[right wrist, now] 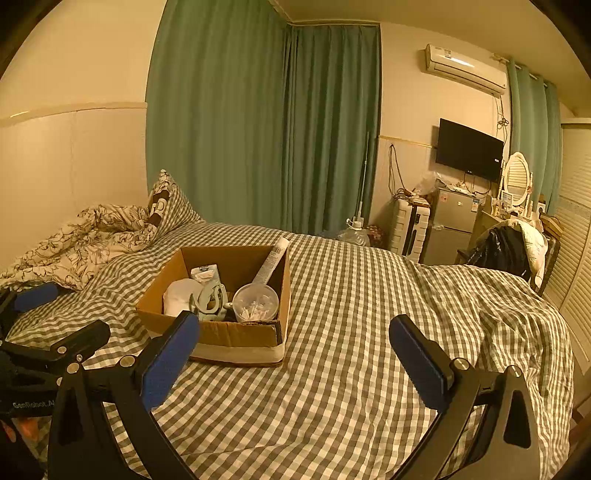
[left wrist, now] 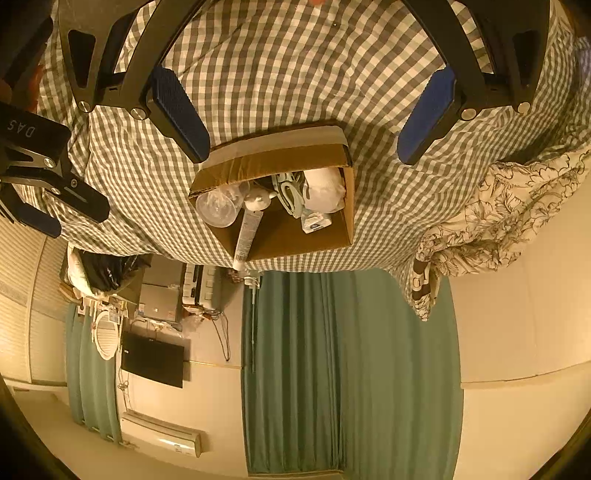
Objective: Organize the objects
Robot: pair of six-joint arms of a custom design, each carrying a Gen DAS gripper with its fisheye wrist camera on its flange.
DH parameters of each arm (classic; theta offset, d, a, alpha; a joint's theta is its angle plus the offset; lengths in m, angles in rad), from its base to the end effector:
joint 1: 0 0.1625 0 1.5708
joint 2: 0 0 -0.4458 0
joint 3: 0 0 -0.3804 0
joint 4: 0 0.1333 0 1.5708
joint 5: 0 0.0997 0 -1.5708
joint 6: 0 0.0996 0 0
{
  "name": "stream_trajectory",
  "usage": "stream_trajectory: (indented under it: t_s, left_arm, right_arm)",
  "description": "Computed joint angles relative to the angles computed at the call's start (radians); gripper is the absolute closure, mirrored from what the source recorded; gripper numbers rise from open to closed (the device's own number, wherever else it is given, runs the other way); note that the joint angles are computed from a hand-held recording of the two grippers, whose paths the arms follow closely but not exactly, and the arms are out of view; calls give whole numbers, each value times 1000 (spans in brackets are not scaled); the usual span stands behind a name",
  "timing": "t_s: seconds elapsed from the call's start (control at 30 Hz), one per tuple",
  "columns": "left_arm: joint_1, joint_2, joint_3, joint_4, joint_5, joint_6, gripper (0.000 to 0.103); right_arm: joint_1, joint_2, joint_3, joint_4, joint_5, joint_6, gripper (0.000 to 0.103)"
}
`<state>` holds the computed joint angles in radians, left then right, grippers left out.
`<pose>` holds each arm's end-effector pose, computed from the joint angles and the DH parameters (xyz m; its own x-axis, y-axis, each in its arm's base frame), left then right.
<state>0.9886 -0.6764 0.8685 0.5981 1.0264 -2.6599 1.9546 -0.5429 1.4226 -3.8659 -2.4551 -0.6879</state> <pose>-0.2361 -0.6948 0.2382 -0.6298 0.4220 -0.6521 0.7701 0.4490 -0.4532 0.3150 -0.6298 0.1884 -0.6383 0.2729 0.7198 -0.5996 0.4101 -0.6873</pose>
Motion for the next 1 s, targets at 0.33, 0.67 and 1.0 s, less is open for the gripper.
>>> stream_trajectory:
  t_s: [0.33, 0.67, 1.0]
  left_arm:
    - [-3, -7, 19, -21, -20, 1, 0]
    - [-3, -12, 24, -29, -19, 7, 0]
    - [-3, -15, 27, -35, -22, 13, 0]
  right_arm:
    - [-3, 3, -2, 7, -5, 4, 0]
    - [-3, 4, -2, 4, -9, 1, 0]
    - [-5, 2, 3, 8, -11, 4, 0]
